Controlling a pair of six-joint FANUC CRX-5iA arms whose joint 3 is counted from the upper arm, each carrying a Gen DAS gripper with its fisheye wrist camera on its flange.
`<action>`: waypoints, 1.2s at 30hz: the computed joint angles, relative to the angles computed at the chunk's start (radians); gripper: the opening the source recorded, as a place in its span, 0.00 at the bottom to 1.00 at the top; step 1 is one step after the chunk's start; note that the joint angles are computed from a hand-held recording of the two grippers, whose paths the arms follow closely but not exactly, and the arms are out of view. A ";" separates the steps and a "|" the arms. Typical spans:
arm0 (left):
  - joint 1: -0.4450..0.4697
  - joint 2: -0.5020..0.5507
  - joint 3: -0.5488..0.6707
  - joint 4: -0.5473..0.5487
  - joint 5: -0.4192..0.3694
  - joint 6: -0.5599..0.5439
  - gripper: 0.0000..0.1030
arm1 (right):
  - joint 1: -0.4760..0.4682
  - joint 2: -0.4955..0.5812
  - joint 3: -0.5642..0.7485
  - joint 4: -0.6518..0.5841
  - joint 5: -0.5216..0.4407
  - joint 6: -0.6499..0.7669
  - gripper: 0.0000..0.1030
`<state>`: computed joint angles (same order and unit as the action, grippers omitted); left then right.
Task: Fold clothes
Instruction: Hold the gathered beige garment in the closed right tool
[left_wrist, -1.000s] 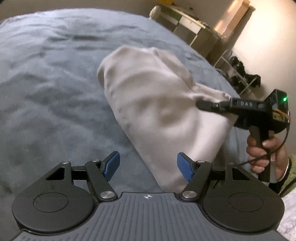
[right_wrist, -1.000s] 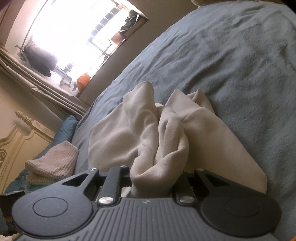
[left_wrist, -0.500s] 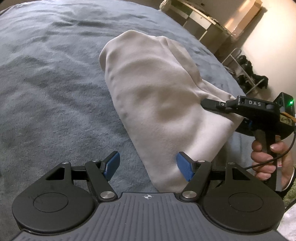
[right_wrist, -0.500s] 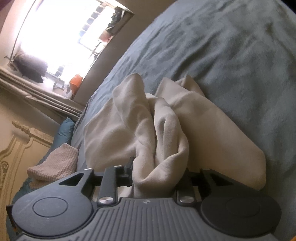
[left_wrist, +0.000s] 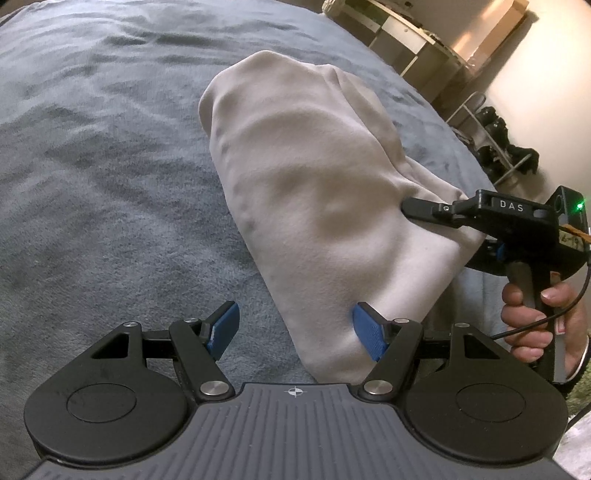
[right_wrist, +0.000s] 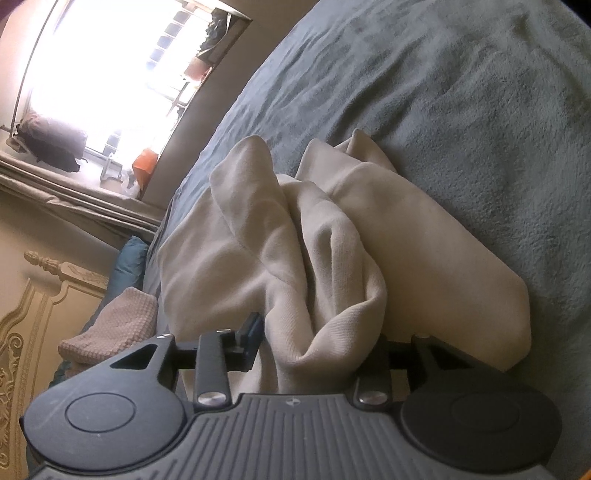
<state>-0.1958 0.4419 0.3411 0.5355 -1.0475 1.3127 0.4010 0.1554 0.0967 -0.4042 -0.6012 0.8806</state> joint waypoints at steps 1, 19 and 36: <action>0.000 0.001 0.001 0.000 -0.001 0.001 0.67 | -0.001 -0.001 -0.001 -0.001 0.000 0.003 0.38; 0.001 0.004 0.008 -0.002 -0.015 0.018 0.67 | -0.002 -0.006 -0.007 -0.002 0.002 0.008 0.38; 0.001 0.007 0.011 0.001 -0.019 0.024 0.67 | 0.003 -0.008 -0.010 0.004 0.005 -0.001 0.38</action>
<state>-0.1952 0.4491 0.3525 0.5365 -1.0670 1.3367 0.4045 0.1474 0.0867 -0.3998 -0.5963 0.8797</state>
